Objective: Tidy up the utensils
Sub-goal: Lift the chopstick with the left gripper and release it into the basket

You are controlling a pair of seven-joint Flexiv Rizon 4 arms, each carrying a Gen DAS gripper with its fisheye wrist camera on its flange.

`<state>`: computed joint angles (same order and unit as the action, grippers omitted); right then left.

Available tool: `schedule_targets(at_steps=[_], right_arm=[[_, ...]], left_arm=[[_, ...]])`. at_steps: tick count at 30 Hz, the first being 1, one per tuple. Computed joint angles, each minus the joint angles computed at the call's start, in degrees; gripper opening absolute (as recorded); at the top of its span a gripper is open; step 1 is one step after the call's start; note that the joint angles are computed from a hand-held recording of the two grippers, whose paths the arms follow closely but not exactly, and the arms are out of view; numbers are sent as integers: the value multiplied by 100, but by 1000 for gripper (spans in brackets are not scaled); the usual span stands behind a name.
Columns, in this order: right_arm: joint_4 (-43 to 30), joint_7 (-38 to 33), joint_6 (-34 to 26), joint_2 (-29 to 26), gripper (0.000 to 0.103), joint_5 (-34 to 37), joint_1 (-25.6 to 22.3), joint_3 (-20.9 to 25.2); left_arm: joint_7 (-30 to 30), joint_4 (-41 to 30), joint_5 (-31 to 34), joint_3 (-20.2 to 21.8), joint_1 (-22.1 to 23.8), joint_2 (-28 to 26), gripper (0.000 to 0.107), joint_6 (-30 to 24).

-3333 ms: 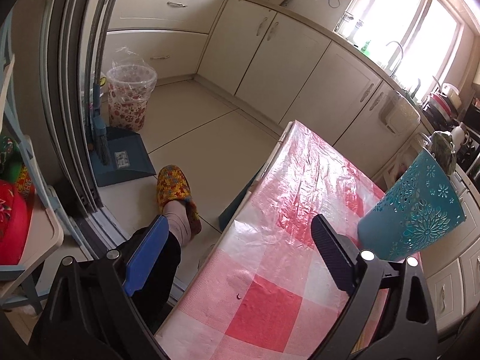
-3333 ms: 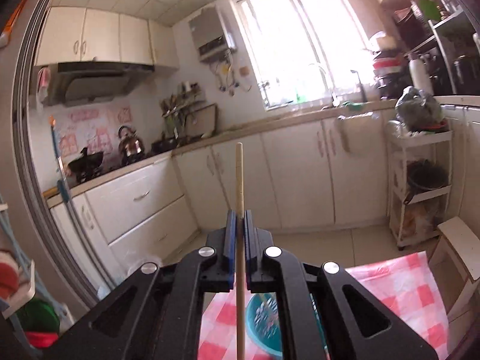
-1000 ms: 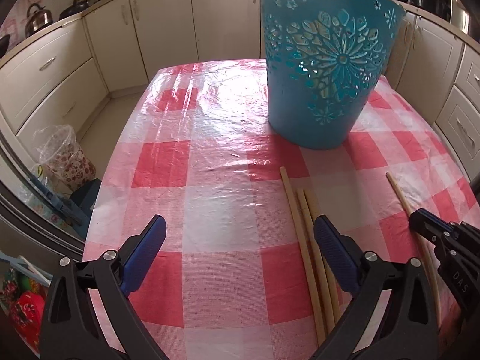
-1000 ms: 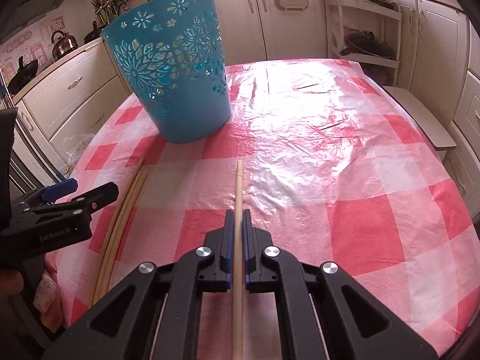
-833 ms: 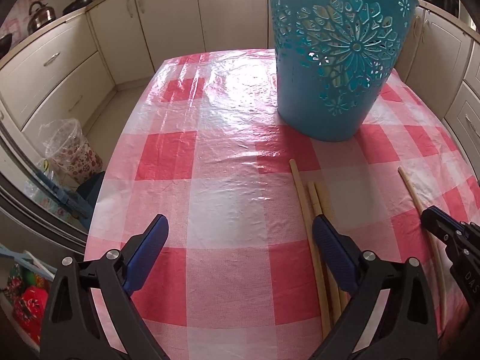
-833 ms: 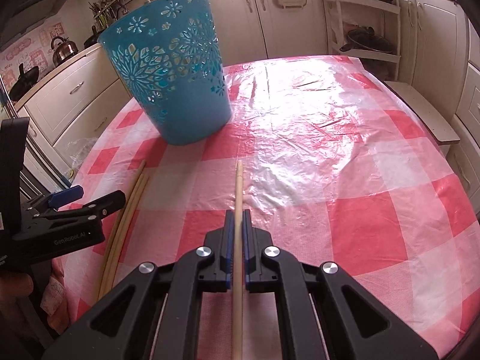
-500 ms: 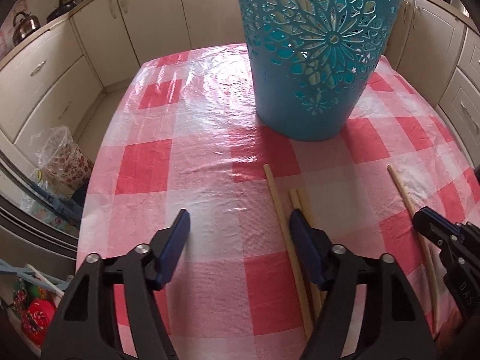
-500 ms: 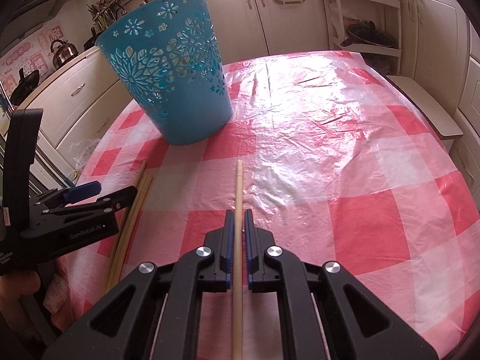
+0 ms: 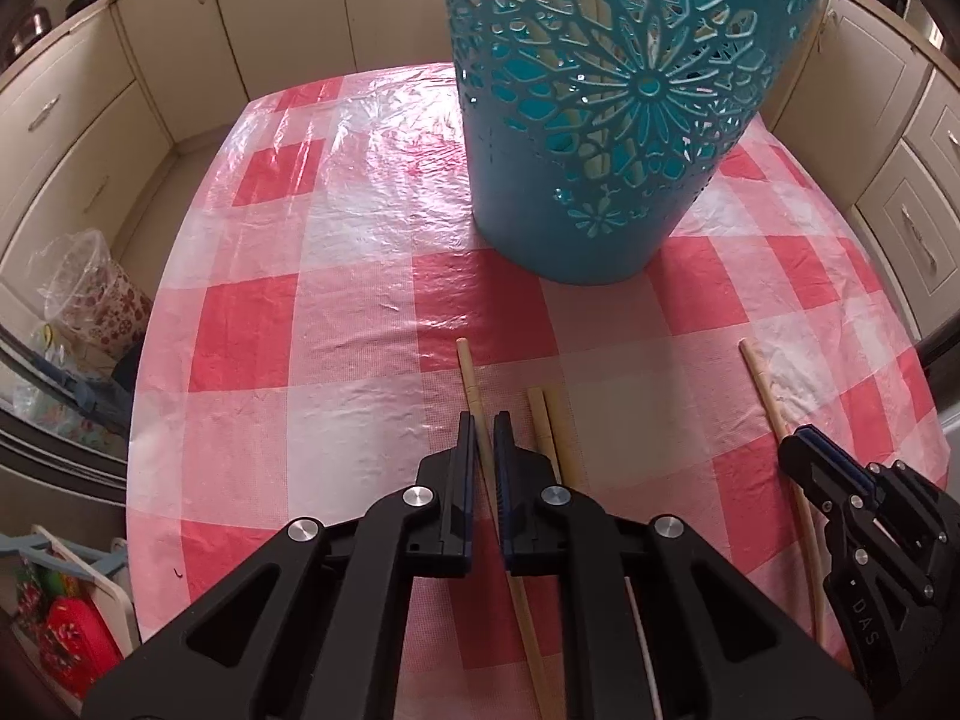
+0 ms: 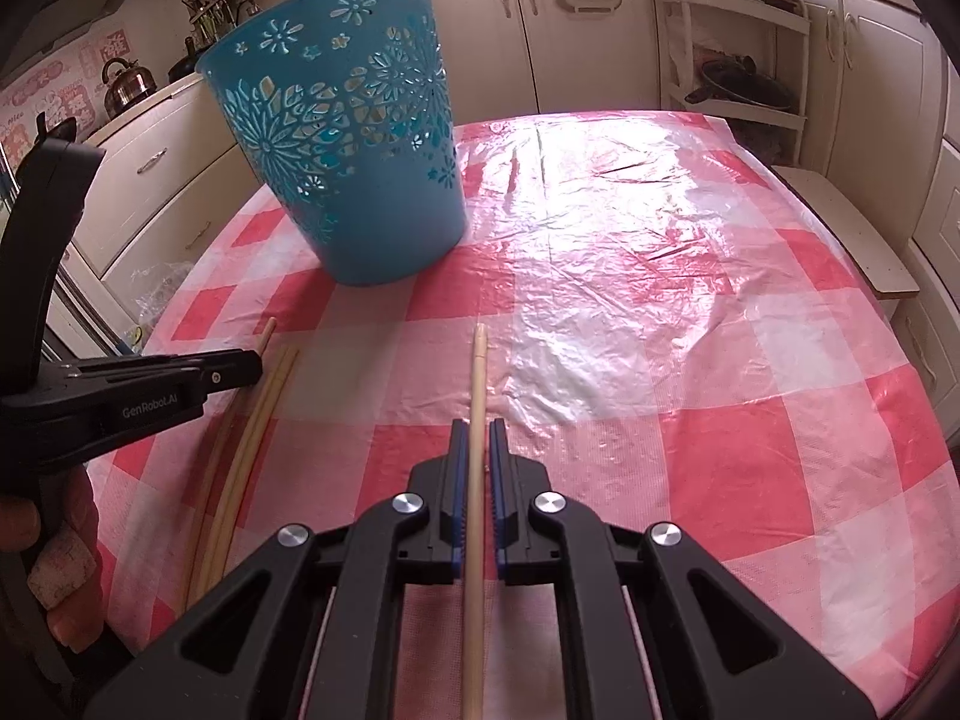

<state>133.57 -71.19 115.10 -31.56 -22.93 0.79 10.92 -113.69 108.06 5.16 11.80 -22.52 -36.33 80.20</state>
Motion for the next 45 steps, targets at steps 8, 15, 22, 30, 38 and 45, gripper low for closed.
schedule_targets(at_steps=[8,15,22,30,38,45], right_arm=[[2,46,78,-52,8,-73,-122,71],[-7,117,100,-56,8,-60,-82,29],[-27,211,106,-92,8,-207,-229,117],[-94,515,116,-221,13,-788,-743,425],[-138,840,158,-317,18,-1334,-1037,548],[-152,1030,203,-346,20,-1606,-1100,505]], left_arm=[[231,1334,-497,-844,917,898,4,1672],[675,1519,-760,-1160,1259,1705,4,2956],[1836,369,-2116,-589,266,1076,4,3676],[3554,-1253,-4839,468,-1168,-410,4,4608],[4454,-2173,-6122,201,-1124,-1332,4,4703],[4808,-1984,-6212,-325,-840,-1418,4,4813]])
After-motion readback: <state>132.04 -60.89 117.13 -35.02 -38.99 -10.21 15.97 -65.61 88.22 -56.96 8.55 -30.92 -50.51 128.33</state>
